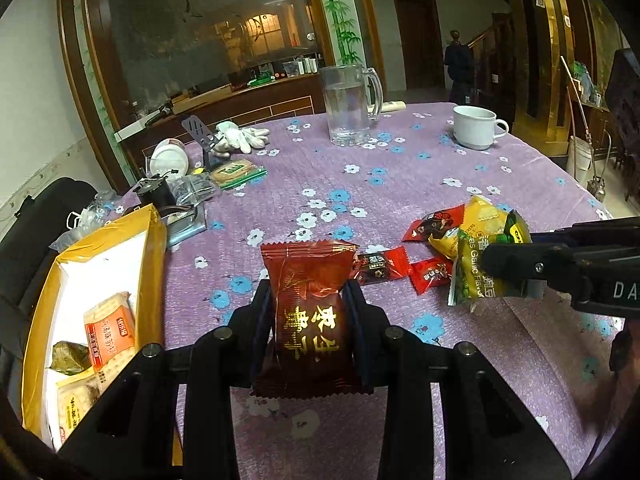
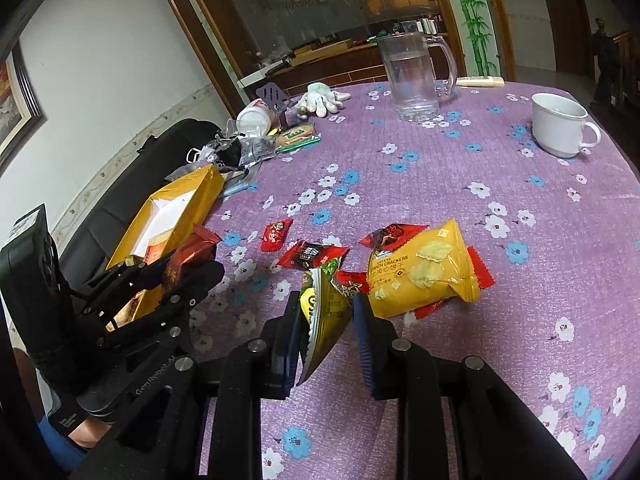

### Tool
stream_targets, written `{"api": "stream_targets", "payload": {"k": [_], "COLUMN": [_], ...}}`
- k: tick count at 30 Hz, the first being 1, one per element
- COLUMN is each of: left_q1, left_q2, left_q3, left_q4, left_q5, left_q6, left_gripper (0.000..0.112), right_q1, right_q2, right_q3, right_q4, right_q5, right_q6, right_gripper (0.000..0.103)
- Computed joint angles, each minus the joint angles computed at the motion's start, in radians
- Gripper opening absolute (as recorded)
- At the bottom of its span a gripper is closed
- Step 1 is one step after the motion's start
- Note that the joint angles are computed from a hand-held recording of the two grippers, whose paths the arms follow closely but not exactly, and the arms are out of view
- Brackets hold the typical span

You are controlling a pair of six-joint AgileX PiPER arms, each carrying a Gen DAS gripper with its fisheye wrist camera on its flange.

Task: Organize snacks
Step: 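Lift and carry the dark red pack and green pea packet toward the box with both tools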

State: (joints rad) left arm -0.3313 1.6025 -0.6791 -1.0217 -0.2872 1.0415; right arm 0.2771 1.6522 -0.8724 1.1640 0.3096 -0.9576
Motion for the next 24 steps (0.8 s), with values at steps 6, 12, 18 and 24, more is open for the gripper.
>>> {"api": "stream_targets", "payload": {"k": [6,12,18,24], "left_q1": [0.025,0.081,0.176,0.314], "left_q2": [-0.03,-0.07,-0.096,-0.12], "left_q3": [0.017,0.037,0.052,0.063], "left_q4": [0.027,0.108,0.271,0.591], "left_q5": [0.012,0.044,0.085,0.126], "left_q6": [-0.026,-0.101,-0.252,-0.559], "left_gripper": [0.032,0.032,0.032,0.033], "right_q1": [-0.004,0.017,0.081,0.182], "right_q2": [-0.002,-0.006,-0.003,0.03], "right_q3": [0.004,-0.009,-0.046,-0.137], "right_q4": [0.053,0.026,-0.034,-0.18], "right_q5": [0.006,0.021,0.033,0.04], "right_q6": [-0.039,0.015,0.106,0.279], "right_gripper": [0.026,0.025,0.025,0.025]}}
